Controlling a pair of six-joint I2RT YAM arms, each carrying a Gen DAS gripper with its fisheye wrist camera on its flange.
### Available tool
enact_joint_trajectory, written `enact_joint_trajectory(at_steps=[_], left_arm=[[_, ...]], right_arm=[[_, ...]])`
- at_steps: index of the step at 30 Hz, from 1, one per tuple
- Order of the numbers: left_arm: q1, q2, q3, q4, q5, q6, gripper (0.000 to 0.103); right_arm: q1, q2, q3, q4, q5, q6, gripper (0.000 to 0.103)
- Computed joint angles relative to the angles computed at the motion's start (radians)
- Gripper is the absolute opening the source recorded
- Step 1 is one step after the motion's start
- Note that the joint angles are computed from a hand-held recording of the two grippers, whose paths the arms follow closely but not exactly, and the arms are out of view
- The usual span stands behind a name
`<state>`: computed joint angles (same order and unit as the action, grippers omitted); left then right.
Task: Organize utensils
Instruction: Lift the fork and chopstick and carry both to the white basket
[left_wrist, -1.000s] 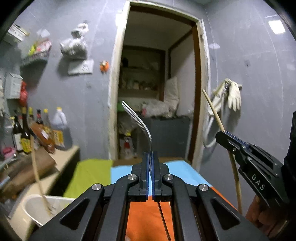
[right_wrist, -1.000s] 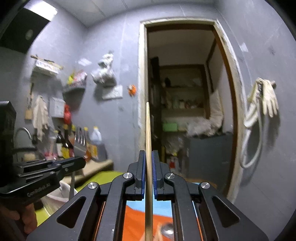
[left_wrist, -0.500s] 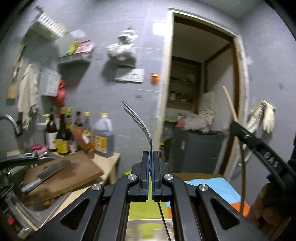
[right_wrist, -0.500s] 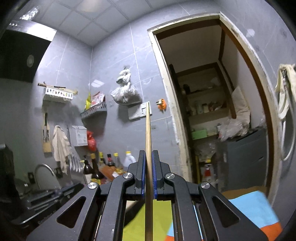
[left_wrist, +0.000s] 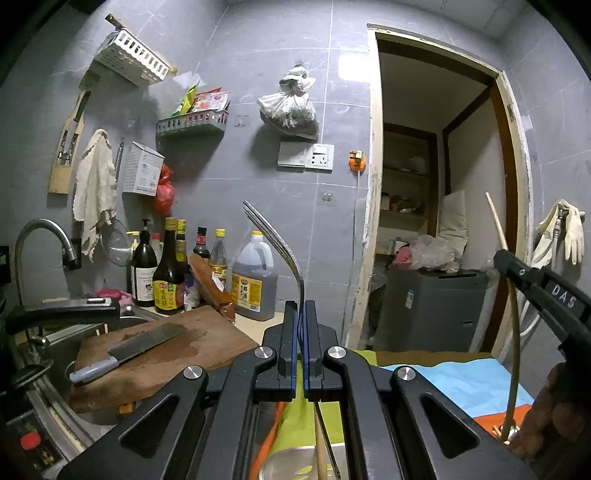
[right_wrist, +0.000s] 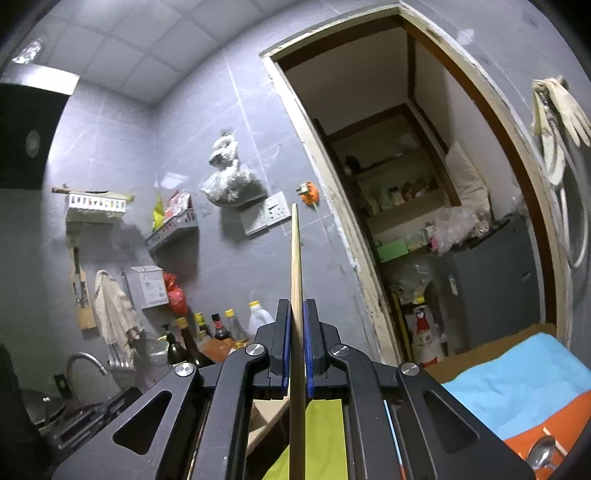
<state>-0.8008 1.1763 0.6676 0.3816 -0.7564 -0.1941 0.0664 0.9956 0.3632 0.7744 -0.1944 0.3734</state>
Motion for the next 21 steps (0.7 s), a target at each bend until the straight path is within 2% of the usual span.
enact_joint_trajectory(at_steps=[8, 14, 18, 21], left_arm=[[-0.023, 0.047, -0.033, 0.063, -0.068, -0.041, 0.001], [-0.046, 0.078, -0.058, 0.124, -0.099, -0.017, 0.001], [-0.052, 0.103, -0.06, 0.13, -0.081, -0.014, 0.001], [-0.058, 0.113, -0.049, 0.092, -0.059, -0.025, 0.001]], right_arm=[[0.041, 0.02, -0.042, 0.061, 0.094, 0.016, 0.005], [0.13, 0.023, -0.061, 0.082, 0.254, -0.035, 0.005], [0.183, 0.048, -0.075, 0.116, 0.331, -0.099, 0.005], [0.187, 0.058, -0.086, 0.122, 0.327, -0.128, 0.005]])
